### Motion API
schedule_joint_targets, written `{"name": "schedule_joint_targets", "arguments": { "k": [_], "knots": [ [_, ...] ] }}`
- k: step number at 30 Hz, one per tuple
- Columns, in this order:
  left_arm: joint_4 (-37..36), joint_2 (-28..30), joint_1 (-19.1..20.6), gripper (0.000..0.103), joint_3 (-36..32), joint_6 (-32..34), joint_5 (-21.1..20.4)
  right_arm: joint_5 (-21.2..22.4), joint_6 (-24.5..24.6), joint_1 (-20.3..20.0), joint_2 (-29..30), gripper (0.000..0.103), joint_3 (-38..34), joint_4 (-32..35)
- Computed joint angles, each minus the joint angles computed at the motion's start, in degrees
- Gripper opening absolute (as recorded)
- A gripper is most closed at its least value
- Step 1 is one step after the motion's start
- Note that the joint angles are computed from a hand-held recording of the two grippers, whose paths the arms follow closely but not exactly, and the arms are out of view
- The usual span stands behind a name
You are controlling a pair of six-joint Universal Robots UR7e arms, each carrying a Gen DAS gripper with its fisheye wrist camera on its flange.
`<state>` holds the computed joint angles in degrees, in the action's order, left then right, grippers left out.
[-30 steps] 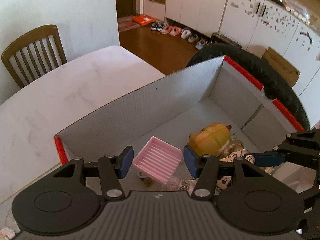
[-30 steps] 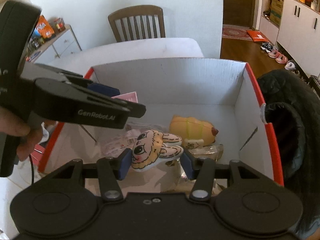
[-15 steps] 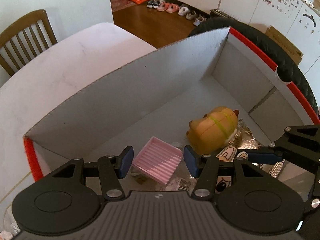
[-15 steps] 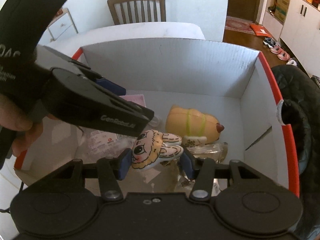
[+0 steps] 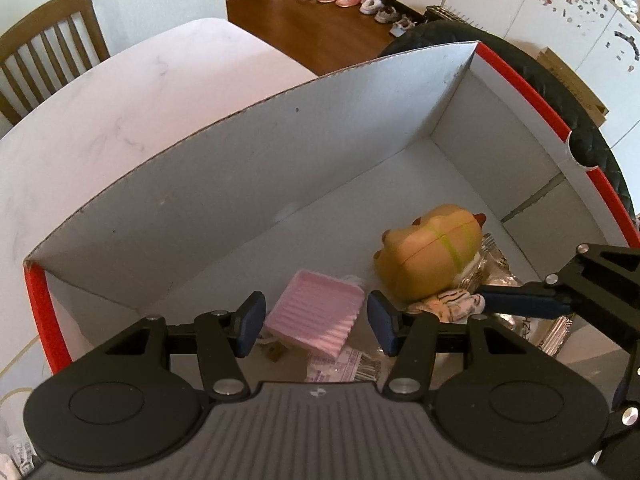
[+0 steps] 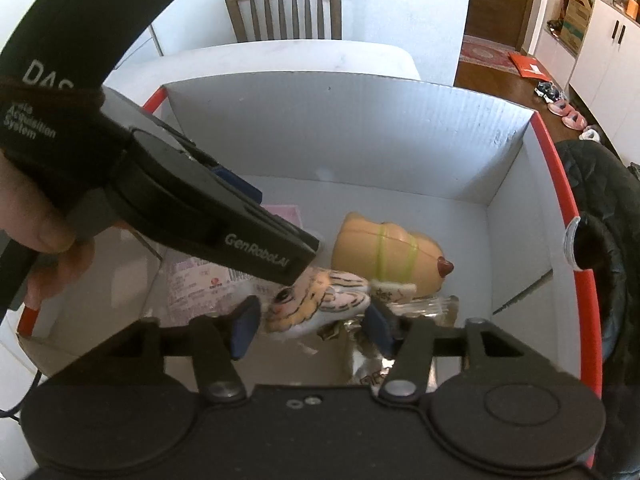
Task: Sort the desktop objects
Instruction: 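Open the left tool to drop the soap dish while the right tool releases the bunny packet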
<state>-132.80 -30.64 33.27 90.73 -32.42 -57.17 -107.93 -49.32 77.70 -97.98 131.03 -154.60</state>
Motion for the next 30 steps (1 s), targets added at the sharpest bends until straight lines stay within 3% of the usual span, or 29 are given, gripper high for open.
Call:
{"name": "schedule_joint_targets", "arguments": {
  "k": [9,12,23,26,30],
  "knots": [
    [-7.83,-2.41,-1.90,0.064,4.34,1.13,1.18,0.93,0.54,0.13,-1.84,0.065,-0.80,2.69],
    [-11.47,-3.95,-3.06,0.064,6.87,1.38,1.30,2.08,0.32,-0.02,-3.43,0.074,-0.61,3.51],
    [-20.07,-9.53,-8.08,0.064,15.51,-0.71,5.16,7.17,-0.56,-1.63,-9.34,0.075,-0.40,8.50],
    [-22.29,-11.44,-9.83,0.064,18.21,-1.17,6.40,8.49,-0.18,-1.89,-10.13,0.083,-1.19,10.01],
    [-24.53,-13.92,-11.57,0.064,21.77,-3.26,7.01,9.60,-0.78,-1.71,-11.76,0.085,-1.09,10.54]
  ]
}}
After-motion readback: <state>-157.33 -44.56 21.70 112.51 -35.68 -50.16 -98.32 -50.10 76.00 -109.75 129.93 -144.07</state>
